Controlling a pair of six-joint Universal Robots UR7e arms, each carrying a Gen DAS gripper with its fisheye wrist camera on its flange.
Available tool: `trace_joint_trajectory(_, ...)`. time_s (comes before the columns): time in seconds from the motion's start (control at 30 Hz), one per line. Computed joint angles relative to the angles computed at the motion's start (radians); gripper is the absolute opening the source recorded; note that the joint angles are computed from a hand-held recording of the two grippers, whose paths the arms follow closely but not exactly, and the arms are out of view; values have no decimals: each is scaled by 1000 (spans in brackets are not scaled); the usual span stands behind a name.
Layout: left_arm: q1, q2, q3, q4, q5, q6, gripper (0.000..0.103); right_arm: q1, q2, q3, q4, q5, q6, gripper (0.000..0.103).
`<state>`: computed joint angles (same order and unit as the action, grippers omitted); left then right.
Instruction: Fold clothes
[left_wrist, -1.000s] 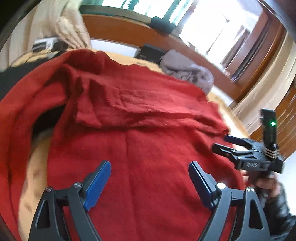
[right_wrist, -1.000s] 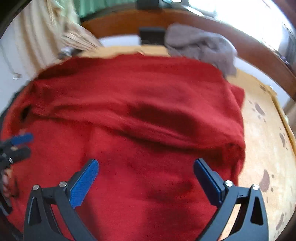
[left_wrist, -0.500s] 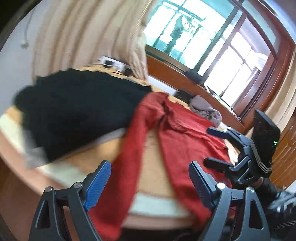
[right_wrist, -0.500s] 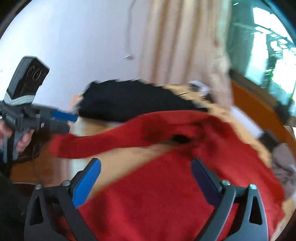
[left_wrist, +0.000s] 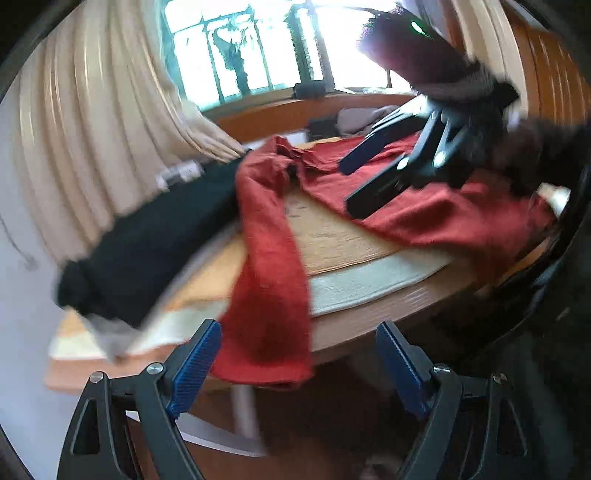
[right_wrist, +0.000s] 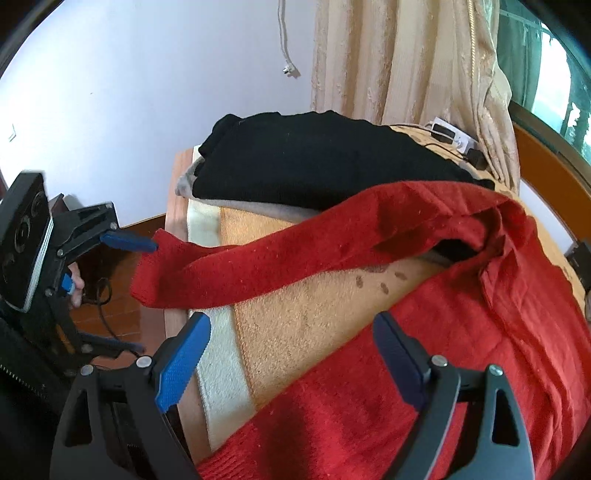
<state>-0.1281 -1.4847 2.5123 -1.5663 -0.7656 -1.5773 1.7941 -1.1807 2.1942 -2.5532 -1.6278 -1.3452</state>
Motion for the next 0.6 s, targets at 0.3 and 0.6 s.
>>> trace_joint_trajectory(0.3,55,151,-46,81,-20,108,69,-2,-6,2,-23,-22,82,92)
trace_joint_trajectory(0.6,30,18,-35,-7,-64,208,18,-18,42,4,-73,5,71,92)
